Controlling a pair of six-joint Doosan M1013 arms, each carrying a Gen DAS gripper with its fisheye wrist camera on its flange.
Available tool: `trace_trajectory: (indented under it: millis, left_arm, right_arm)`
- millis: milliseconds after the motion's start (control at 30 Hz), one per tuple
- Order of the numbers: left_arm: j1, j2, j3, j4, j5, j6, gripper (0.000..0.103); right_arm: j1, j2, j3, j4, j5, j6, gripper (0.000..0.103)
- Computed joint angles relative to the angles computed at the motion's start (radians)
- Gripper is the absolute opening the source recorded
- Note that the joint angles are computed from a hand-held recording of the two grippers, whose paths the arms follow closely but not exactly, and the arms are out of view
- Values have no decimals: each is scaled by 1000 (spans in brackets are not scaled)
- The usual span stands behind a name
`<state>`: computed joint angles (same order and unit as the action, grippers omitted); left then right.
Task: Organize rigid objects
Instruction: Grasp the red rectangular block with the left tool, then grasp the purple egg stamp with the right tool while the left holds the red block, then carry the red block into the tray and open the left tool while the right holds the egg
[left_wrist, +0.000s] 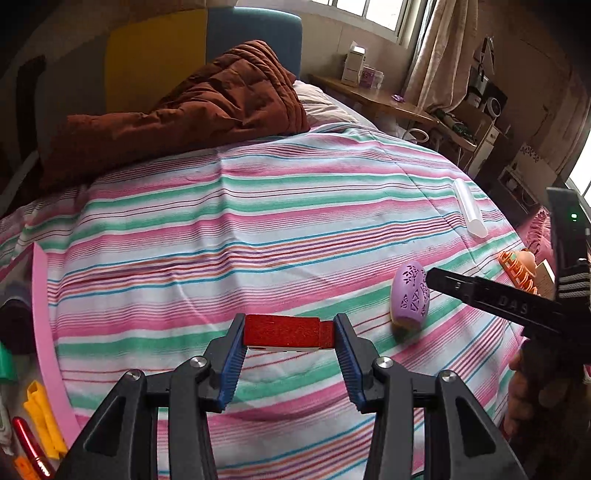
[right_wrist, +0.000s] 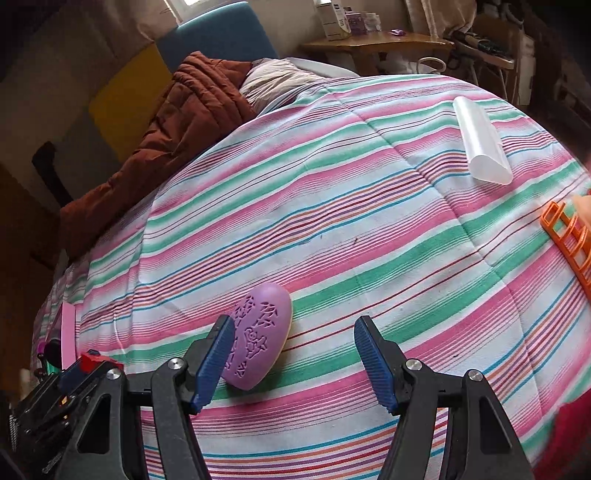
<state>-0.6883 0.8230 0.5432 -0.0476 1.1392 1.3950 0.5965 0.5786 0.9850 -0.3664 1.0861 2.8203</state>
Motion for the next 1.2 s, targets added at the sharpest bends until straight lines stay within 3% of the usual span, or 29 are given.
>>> trace_trajectory:
  millis: [200,400,500,533,633,700,900,1200]
  left_arm:
    - [-7,-117,180,66,-131,-25,47]
    - [-11,-197,291,155,-206,-78,47]
    - [-8,-227,330,195,-224,-122,47]
    - [-6,-238,345,208,-231,-141,47]
    - [-2,-264,383,241,-249,-182,47]
    - [0,-279,407,262,-260,-206,47]
    - [10,-322,476,297,-280,-262,47]
    - [23,-383,575,374,-306,-354,47]
  right_arm:
    - [9,18,-17,6,-14,-40,68]
    - [9,43,-49,22,-2,-58,68]
    - [16,65,-79,-2,39,-68,66]
    - [19,74,-95,-6,61,-84,56]
    - [29,100,-139,-17,122,-149,41]
    - [36,112,-159,-22,152,-207,40]
    - [48,100,-143,32,145,-358,37]
    - [64,74,-87,-1,95,-412,37]
